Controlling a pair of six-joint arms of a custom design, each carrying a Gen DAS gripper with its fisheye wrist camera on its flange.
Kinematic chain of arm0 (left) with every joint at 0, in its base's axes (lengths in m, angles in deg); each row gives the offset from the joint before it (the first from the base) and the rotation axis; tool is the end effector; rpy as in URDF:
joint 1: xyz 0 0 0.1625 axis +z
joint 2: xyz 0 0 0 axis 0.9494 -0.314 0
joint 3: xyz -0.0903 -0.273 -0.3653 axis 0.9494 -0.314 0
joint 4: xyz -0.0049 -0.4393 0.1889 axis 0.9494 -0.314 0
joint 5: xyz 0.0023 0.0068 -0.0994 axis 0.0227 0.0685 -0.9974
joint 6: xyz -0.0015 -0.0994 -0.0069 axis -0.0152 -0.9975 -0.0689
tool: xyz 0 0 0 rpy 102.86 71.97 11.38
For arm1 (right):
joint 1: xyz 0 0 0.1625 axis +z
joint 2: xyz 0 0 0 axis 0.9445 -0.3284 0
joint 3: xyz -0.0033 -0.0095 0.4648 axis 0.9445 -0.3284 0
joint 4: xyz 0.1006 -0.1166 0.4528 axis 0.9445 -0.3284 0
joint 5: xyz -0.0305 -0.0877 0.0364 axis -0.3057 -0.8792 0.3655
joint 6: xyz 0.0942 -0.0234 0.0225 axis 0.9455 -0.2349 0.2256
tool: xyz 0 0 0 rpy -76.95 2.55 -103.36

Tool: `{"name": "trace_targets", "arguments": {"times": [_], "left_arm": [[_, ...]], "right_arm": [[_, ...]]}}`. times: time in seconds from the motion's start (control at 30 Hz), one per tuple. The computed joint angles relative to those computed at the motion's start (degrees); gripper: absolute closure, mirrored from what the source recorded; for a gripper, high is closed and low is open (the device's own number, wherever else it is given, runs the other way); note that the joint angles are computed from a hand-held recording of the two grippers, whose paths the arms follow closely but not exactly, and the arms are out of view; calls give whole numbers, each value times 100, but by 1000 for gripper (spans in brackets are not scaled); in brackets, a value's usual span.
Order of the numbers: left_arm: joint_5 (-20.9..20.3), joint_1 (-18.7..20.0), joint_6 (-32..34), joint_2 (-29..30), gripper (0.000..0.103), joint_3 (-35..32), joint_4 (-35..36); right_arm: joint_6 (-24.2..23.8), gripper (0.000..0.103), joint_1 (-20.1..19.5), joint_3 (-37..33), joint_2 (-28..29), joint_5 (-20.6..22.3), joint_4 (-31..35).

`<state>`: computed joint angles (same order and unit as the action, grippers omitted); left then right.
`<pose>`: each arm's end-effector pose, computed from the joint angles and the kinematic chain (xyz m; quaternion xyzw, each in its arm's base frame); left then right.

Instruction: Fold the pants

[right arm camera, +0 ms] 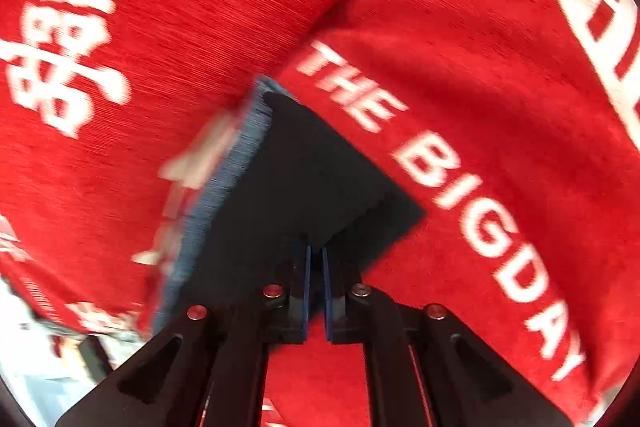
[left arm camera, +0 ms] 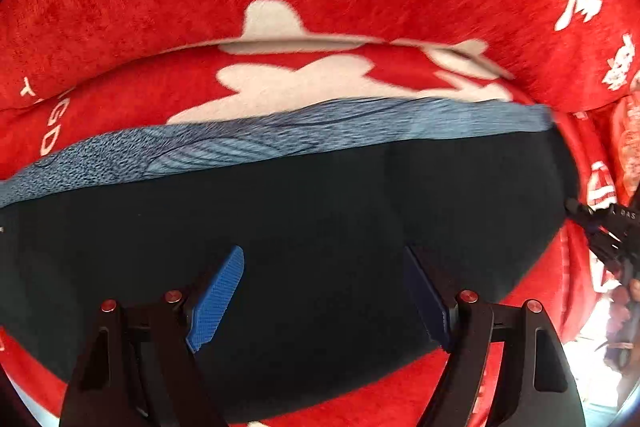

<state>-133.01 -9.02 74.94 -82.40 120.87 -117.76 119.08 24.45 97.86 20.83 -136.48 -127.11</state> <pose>-0.2599 -0.9008 0.1774 0.2690 0.9208 0.0647 0.2750 0.1405 -0.6531 0.2850 -0.4464 -0.8165 0.3482 0.1132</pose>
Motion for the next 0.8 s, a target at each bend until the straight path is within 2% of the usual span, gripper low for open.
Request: {"name": "trace_targets", "arguments": {"times": [0.03,0.07,0.1,0.17,0.23,0.27,0.3,0.37,0.43,0.5,0.53,0.6,0.67,0.7,0.73,0.77,0.8], "left_arm": [[168,8,-105,27,22,-26,120],[185,17,-154,41,22,-65,178],[124,29,-154,29,22,-102,158],[83,6,19,-69,22,-29,-94],[127,-7,197,-89,22,-5,-256],[152,-5,201,-26,22,-85,-227],[199,-6,151,84,22,-223,-144],[246,7,10,301,22,-434,-129],[437,14,-36,476,22,-531,-376],[643,13,-63,734,21,-788,-534],[690,14,12,825,18,-882,-642],[780,21,155,1022,18,-1151,-657],[861,51,129,1311,18,-1700,-361],[887,63,70,1433,18,-1988,-174],[913,73,19,1516,18,-2248,3],[878,85,48,1495,18,-2325,41],[847,97,129,1398,18,-2278,9]], "right_arm": [[197,95,-71,23,-28,109,290],[291,85,-20,65,-75,62,340],[377,77,57,-1,-79,-127,537],[395,74,369,-268,-38,-834,1170],[-238,74,633,-519,155,-1223,1012],[-579,74,648,-642,243,-1174,909],[-1159,74,640,-950,491,-885,844],[-1790,74,543,-1494,938,-377,1072],[-2299,75,426,-2039,1440,-122,1268],[-2556,75,337,-2504,1868,-212,1468],[-2584,79,325,-2674,2041,-379,1520],[-2747,84,279,-2709,2129,-566,1166],[-2524,86,235,-2765,2102,-844,1274],[-2188,84,263,-2791,2060,-1243,1586],[-1735,82,227,-2699,1903,-1428,1781],[-1431,81,218,-2558,1749,-1373,1741],[-1322,78,203,-2306,1538,-1145,1461]]}}
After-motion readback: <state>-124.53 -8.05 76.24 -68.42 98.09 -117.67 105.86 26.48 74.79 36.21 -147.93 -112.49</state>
